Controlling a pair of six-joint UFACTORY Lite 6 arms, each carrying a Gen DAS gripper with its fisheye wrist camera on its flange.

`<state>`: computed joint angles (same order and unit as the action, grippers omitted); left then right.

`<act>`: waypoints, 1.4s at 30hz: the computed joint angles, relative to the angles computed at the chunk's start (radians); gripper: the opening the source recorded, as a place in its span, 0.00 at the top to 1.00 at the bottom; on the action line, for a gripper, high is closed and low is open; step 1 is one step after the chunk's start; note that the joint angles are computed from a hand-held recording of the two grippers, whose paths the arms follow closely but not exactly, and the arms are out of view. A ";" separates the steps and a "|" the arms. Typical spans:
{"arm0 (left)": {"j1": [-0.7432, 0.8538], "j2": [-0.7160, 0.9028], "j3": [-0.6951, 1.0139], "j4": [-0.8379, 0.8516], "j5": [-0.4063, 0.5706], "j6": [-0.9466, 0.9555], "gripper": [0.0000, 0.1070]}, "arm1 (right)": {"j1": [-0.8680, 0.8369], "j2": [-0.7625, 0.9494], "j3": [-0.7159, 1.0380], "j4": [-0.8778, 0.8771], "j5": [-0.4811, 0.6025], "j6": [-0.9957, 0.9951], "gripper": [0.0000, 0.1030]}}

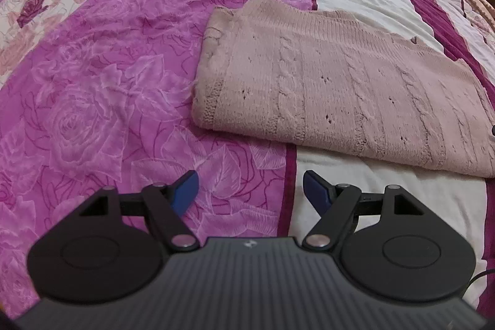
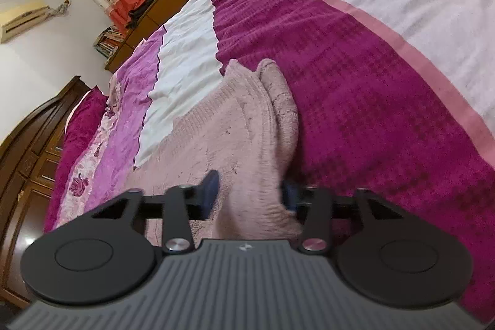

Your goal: Fold small clothes

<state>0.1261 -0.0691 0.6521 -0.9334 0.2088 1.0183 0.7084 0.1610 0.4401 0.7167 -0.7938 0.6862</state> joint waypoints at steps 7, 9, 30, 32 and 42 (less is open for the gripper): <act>0.012 -0.002 -0.008 -0.044 0.005 0.052 0.29 | -0.014 0.022 0.011 -0.008 0.011 0.030 0.56; 0.008 -0.006 -0.014 -0.042 -0.002 0.056 0.29 | -0.019 0.041 0.018 -0.017 0.008 0.045 0.56; 0.014 -0.012 -0.020 -0.046 0.004 0.084 0.29 | -0.110 0.133 -0.006 -0.241 -0.152 0.303 0.79; 0.023 -0.014 -0.021 -0.060 0.008 0.101 0.29 | -0.094 0.122 -0.004 -0.217 -0.157 0.284 0.79; 0.064 -0.016 -0.010 -0.062 0.028 0.119 0.29 | -0.023 0.034 0.111 -0.112 -0.087 0.073 0.80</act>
<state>0.1903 -0.0855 0.6423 -0.9956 0.2373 1.1377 0.6859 0.1952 0.5513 0.6052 -0.8805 0.7589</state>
